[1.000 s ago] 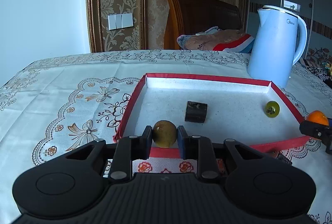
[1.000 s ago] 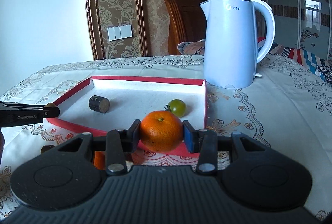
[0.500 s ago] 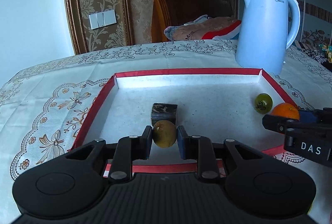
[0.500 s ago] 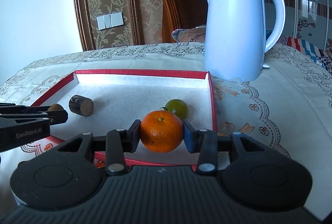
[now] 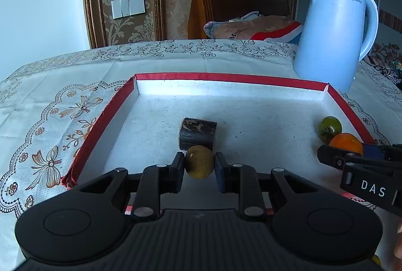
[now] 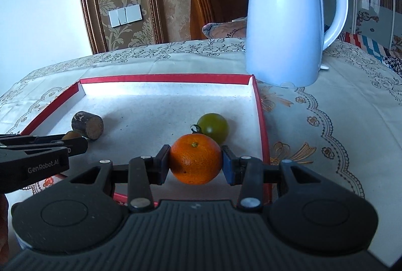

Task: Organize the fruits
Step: 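Carry the orange and kiwi into the red tray while both tools open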

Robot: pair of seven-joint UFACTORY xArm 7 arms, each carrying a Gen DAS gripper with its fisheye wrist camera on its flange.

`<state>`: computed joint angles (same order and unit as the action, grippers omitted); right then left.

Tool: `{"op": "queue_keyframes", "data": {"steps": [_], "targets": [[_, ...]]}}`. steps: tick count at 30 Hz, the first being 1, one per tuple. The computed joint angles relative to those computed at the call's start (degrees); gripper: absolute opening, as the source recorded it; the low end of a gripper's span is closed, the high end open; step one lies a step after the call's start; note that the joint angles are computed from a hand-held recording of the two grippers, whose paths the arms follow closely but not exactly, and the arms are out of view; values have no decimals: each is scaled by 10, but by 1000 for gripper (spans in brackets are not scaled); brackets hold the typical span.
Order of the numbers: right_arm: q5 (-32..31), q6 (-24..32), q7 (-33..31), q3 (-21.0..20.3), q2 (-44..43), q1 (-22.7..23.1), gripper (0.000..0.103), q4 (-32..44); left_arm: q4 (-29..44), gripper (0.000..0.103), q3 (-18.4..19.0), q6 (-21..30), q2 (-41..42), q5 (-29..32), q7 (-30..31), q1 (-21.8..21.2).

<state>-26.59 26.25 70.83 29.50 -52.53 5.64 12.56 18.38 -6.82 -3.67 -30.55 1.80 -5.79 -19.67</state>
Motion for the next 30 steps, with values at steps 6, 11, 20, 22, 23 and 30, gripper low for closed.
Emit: {"op": "queue_keyframes", "data": {"steps": [6,11,20,22,23,30], "targets": [[-21,-11,10,13,41,-39,40,21,9,25,-42,-20,22,10,-16,40],[-43,-15,28,25,59,-62,40,31,4,25,-37,-45,30,15,-18,39],[-63,-12,47,27,63,-63,40,34,8,55,-46,-65,49,9,-32,56],[-66,-12,53,28,61,-62,42,33,8,61,-30,-66,50,8,-35,44],[-67,-10,55,28,60,-62,45,33,7,68,-37,-64,48,8,-36,51],[-90,8,87,52,38,-71,83,35,-6,73,-74,-86,37,14,-26,78]]}}
